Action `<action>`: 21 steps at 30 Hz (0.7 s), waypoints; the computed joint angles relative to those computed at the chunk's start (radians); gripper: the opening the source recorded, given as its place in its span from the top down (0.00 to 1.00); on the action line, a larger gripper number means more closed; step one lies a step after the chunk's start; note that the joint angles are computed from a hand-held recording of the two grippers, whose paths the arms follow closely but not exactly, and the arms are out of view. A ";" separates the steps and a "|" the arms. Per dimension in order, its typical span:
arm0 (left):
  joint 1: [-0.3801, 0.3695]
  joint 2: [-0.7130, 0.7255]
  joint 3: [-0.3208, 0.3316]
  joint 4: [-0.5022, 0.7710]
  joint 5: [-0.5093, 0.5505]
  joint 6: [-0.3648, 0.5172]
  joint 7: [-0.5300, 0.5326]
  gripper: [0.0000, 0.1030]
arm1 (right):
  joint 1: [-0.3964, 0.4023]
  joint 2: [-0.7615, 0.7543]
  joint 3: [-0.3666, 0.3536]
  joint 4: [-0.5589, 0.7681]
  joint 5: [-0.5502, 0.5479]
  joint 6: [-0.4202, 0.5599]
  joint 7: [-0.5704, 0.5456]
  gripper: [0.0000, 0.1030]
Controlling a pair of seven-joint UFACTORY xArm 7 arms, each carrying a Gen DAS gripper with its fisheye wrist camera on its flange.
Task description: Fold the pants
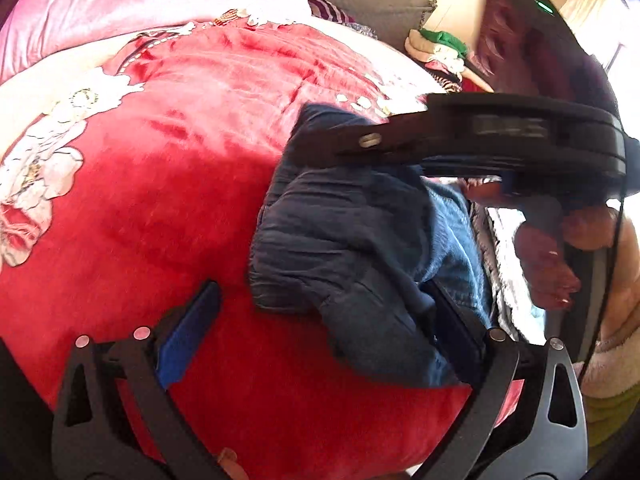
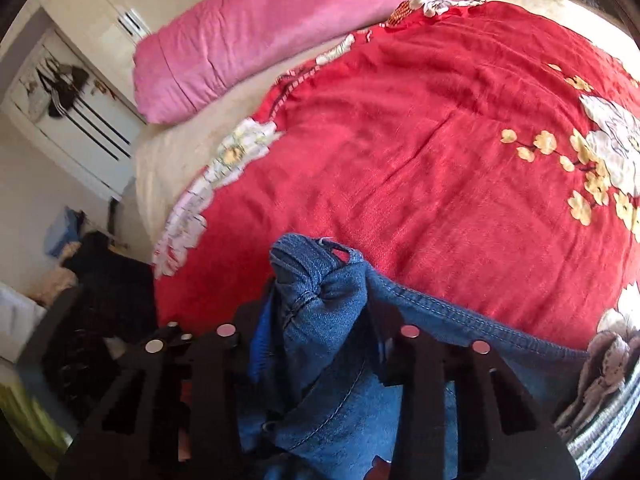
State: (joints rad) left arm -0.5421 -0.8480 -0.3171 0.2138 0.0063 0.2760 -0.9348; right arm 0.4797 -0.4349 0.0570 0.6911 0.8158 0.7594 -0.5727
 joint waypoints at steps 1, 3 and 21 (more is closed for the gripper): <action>-0.006 0.008 0.012 0.000 -0.003 -0.025 0.007 0.10 | 0.003 -0.025 -0.022 -0.012 0.024 0.017 -0.021 0.65; -0.026 0.024 0.035 -0.002 -0.021 -0.079 0.012 0.10 | 0.001 -0.081 -0.060 -0.038 0.063 0.053 -0.056 0.65; -0.004 0.252 -0.111 0.292 0.015 -0.117 0.016 0.22 | -0.205 -0.413 -0.274 -0.179 0.034 0.245 -0.137 0.66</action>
